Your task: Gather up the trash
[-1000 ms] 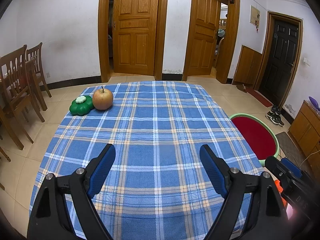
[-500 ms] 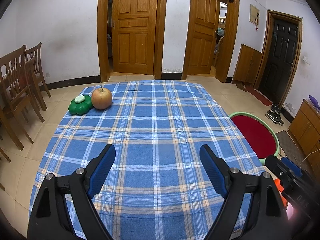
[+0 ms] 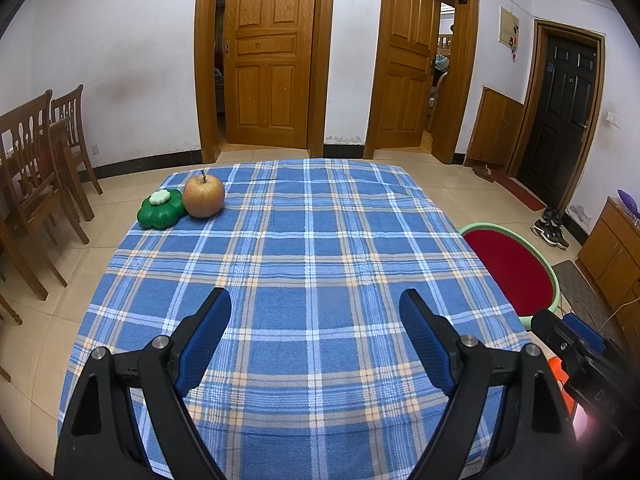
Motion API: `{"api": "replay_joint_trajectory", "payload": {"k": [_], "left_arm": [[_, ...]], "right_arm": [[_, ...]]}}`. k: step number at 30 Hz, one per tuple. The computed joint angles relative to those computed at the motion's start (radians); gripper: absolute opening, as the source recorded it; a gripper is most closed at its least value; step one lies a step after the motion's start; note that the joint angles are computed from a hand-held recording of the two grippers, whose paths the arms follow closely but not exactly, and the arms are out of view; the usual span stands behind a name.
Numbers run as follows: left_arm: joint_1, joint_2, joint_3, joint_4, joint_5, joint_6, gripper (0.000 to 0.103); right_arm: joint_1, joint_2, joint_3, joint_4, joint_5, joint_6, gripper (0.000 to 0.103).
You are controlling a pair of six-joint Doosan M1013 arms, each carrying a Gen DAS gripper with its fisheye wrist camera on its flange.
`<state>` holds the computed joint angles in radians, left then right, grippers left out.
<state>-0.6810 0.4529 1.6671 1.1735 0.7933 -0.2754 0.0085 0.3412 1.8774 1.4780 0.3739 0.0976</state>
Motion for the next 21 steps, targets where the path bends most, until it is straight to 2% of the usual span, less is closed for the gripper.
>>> {"api": "replay_joint_trajectory", "payload": {"k": [21], "left_arm": [[0.000, -0.001, 0.000, -0.002, 0.000, 0.002, 0.085]], "right_arm": [[0.000, 0.000, -0.001, -0.006, 0.001, 0.008, 0.073]]}}
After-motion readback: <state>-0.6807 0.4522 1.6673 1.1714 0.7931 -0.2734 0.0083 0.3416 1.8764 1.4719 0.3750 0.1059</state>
